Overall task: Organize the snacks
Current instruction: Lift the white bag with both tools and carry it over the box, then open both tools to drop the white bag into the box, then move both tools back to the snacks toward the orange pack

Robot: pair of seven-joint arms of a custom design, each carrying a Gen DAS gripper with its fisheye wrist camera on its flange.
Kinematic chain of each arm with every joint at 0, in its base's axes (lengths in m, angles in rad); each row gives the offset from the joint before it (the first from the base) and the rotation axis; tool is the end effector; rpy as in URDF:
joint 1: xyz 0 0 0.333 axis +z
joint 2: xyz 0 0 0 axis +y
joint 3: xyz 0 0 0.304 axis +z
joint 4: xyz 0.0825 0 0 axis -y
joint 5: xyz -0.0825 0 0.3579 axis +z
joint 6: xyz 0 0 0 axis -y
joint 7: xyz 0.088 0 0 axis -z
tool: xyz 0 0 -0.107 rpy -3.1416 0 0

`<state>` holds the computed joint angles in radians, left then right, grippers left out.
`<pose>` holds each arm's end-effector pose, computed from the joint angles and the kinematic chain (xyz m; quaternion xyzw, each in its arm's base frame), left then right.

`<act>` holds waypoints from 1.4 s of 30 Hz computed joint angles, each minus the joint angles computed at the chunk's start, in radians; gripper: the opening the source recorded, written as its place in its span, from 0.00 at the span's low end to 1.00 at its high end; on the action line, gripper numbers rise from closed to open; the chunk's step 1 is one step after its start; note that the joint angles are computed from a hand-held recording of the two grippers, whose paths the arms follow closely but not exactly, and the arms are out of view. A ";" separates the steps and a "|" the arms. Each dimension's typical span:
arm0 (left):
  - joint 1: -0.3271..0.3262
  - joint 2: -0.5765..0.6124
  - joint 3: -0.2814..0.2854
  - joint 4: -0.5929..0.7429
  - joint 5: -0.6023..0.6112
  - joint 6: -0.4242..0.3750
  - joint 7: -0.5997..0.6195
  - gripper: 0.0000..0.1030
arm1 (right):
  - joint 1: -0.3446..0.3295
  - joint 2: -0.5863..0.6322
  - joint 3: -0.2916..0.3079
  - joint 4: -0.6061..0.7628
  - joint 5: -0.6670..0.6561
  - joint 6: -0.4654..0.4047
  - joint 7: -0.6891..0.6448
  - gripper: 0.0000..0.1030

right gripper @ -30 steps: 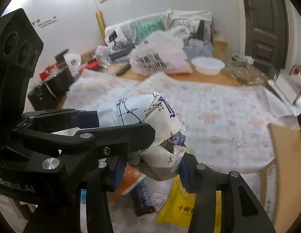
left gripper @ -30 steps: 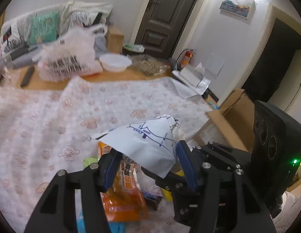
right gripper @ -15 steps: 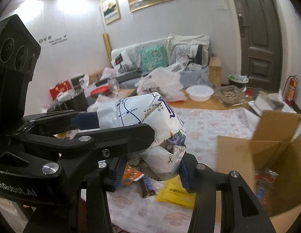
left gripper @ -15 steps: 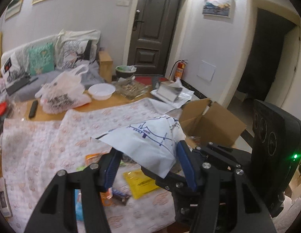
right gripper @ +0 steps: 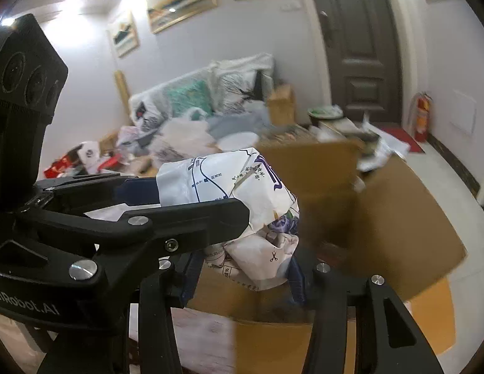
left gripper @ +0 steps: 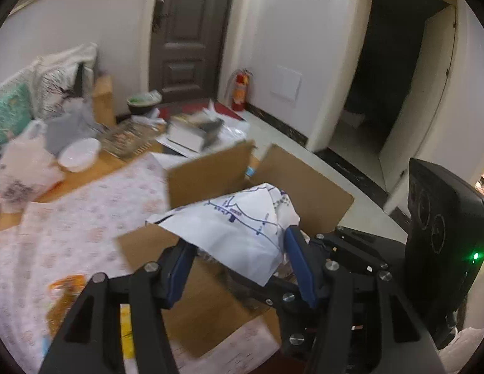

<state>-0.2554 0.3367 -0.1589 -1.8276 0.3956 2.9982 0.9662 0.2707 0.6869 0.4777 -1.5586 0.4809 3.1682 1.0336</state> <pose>0.5943 -0.2784 0.4534 -0.5964 0.6894 -0.3648 0.1897 0.6057 0.3884 0.3804 -0.7639 0.4310 -0.1072 0.4682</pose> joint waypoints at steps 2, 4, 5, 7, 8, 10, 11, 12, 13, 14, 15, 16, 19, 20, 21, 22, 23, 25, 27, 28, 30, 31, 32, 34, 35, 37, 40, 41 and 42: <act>0.036 0.063 -0.059 0.071 -0.058 -0.038 0.069 0.54 | 0.013 0.011 -0.050 0.018 -0.004 -0.029 0.023 0.41; 0.055 0.135 -0.100 0.161 -0.111 -0.088 0.134 0.54 | 0.024 0.026 -0.085 0.037 -0.008 -0.051 0.037 0.41; 0.048 0.160 -0.098 0.193 -0.121 -0.103 0.147 0.54 | 0.031 0.035 -0.102 0.048 -0.011 -0.062 0.044 0.41; 0.033 0.198 -0.086 0.245 -0.132 -0.131 0.166 0.55 | 0.039 0.048 -0.129 0.065 -0.018 -0.089 0.053 0.41; 0.031 0.218 -0.087 0.273 -0.144 -0.151 0.175 0.55 | 0.031 0.046 -0.126 0.059 -0.009 -0.095 0.041 0.41; 0.036 0.239 -0.097 0.299 -0.176 -0.168 0.193 0.55 | 0.032 0.071 -0.137 0.094 -0.018 -0.121 0.045 0.42; 0.041 0.251 -0.102 0.313 -0.190 -0.173 0.205 0.56 | 0.033 0.074 -0.141 0.097 -0.018 -0.123 0.042 0.42; 0.035 0.261 -0.096 0.327 -0.194 -0.180 0.207 0.56 | 0.036 0.075 -0.146 0.097 -0.018 -0.121 0.039 0.42; 0.028 0.268 -0.088 0.340 -0.195 -0.186 0.206 0.56 | 0.040 0.077 -0.152 0.100 -0.020 -0.122 0.038 0.43; 0.023 0.266 -0.082 0.338 -0.196 -0.188 0.202 0.56 | 0.047 0.075 -0.159 0.100 -0.021 -0.123 0.041 0.43; 0.019 0.264 -0.077 0.336 -0.196 -0.188 0.200 0.56 | 0.047 0.075 -0.159 0.099 -0.021 -0.121 0.040 0.43; 0.017 0.262 -0.073 0.334 -0.196 -0.189 0.200 0.57 | 0.046 0.073 -0.156 0.095 -0.020 -0.119 0.036 0.43; 0.031 0.237 -0.080 0.294 -0.209 -0.180 0.210 0.57 | 0.056 0.071 -0.166 0.095 -0.024 -0.126 0.039 0.43; 0.035 0.232 -0.083 0.287 -0.214 -0.179 0.212 0.57 | 0.059 0.070 -0.168 0.094 -0.025 -0.128 0.040 0.43; 0.038 0.225 -0.084 0.276 -0.219 -0.176 0.211 0.57 | 0.067 0.067 -0.173 0.091 -0.026 -0.129 0.046 0.43; 0.038 0.217 -0.082 0.265 -0.221 -0.171 0.207 0.57 | 0.069 0.065 -0.174 0.090 -0.026 -0.131 0.048 0.43; 0.038 0.211 -0.079 0.255 -0.220 -0.167 0.204 0.58 | 0.068 0.073 -0.176 0.106 -0.028 -0.143 0.051 0.43; 0.037 0.203 -0.072 0.244 -0.218 -0.165 0.195 0.58 | 0.073 0.073 -0.182 0.109 -0.028 -0.149 0.056 0.43; 0.029 0.191 -0.058 0.231 -0.210 -0.171 0.173 0.58 | 0.086 0.071 -0.198 0.112 -0.034 -0.155 0.068 0.44; 0.018 0.183 -0.042 0.221 -0.195 -0.165 0.153 0.58 | 0.091 0.071 -0.203 0.112 -0.036 -0.156 0.074 0.44; 0.011 0.164 -0.027 0.194 -0.171 -0.130 0.128 0.60 | 0.084 0.062 -0.194 0.092 -0.036 -0.126 0.063 0.45; 0.016 0.157 -0.032 0.185 -0.170 -0.119 0.125 0.61 | 0.068 0.056 -0.172 0.077 -0.031 -0.105 0.045 0.45; 0.019 0.152 -0.034 0.179 -0.166 -0.113 0.123 0.62 | 0.049 0.048 -0.148 0.063 -0.027 -0.087 0.026 0.46; 0.009 0.138 -0.022 0.168 -0.144 -0.110 0.108 0.62 | 0.041 0.036 -0.134 0.043 -0.025 -0.062 0.013 0.50; 0.009 0.127 -0.022 0.157 -0.136 -0.106 0.105 0.62 | 0.042 0.031 -0.133 0.036 -0.027 -0.056 0.012 0.50; 0.015 0.103 -0.025 0.128 -0.129 -0.094 0.101 0.62 | 0.047 0.025 -0.136 0.032 -0.032 -0.066 0.016 0.50; 0.002 0.052 0.004 0.068 -0.091 -0.068 0.058 0.62 | 0.066 0.014 -0.151 0.023 -0.040 -0.078 0.023 0.50; -0.001 0.032 0.014 0.043 -0.076 -0.057 0.040 0.62 | 0.068 0.009 -0.150 0.017 -0.042 -0.077 0.022 0.50; -0.006 -0.003 0.031 -0.003 -0.054 -0.036 0.011 0.62 | 0.068 0.001 -0.143 0.009 -0.043 -0.073 0.016 0.50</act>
